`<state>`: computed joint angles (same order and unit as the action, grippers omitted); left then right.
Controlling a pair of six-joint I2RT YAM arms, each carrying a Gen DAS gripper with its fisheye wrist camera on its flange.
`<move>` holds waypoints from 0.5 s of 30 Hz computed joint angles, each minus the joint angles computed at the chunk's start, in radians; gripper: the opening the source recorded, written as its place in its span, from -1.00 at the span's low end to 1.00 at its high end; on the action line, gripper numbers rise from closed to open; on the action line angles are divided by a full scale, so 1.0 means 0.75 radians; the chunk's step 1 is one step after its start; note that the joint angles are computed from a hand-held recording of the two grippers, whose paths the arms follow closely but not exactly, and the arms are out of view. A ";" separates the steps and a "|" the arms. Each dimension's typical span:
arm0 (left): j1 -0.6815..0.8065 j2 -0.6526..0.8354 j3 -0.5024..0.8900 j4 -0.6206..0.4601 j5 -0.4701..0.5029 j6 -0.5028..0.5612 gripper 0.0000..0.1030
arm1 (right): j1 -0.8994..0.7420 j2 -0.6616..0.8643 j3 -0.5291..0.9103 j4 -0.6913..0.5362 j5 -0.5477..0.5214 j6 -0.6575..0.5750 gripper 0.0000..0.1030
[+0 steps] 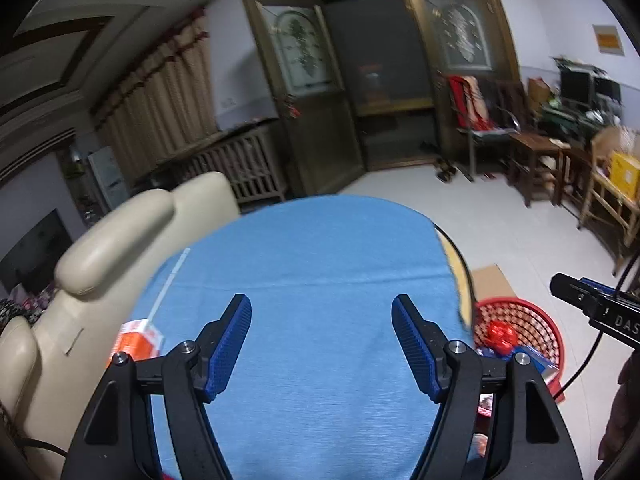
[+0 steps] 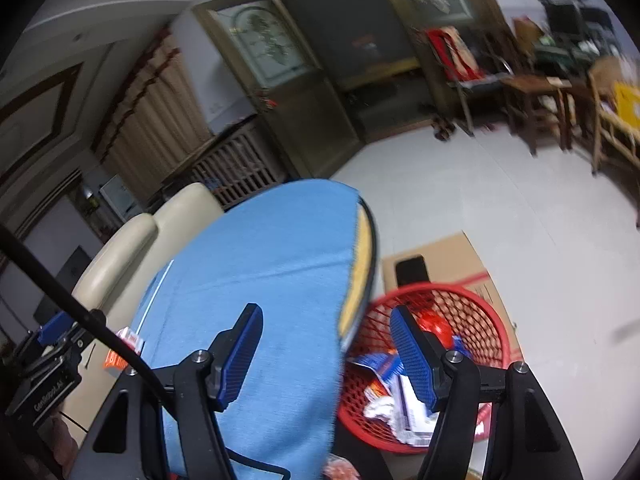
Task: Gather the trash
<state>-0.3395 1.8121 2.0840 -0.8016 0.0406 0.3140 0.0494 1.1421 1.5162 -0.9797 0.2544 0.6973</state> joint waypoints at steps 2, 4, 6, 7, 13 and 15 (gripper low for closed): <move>0.048 -0.021 -0.015 0.022 0.020 -0.005 0.68 | 0.098 0.046 0.075 -0.016 0.087 -0.004 0.35; 0.101 -0.051 -0.048 0.070 0.041 -0.016 0.71 | 0.211 0.112 0.173 -0.032 0.181 -0.018 0.35; 0.145 -0.061 -0.051 0.089 0.059 -0.019 0.71 | 0.303 0.183 0.274 -0.046 0.248 -0.030 0.35; 0.172 -0.066 -0.051 0.093 0.077 -0.022 0.71 | 0.336 0.212 0.316 -0.049 0.271 -0.035 0.35; 0.324 -0.062 -0.016 0.097 0.163 -0.070 0.71 | 0.532 0.462 0.672 -0.126 0.423 -0.083 0.36; 0.365 -0.056 -0.011 0.103 0.179 -0.080 0.71 | 0.586 0.584 0.854 -0.197 0.469 -0.088 0.36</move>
<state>-0.0659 1.7697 2.0759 -0.7244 0.1751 0.2544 0.4887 1.5804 2.1564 -1.1272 0.6064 0.6313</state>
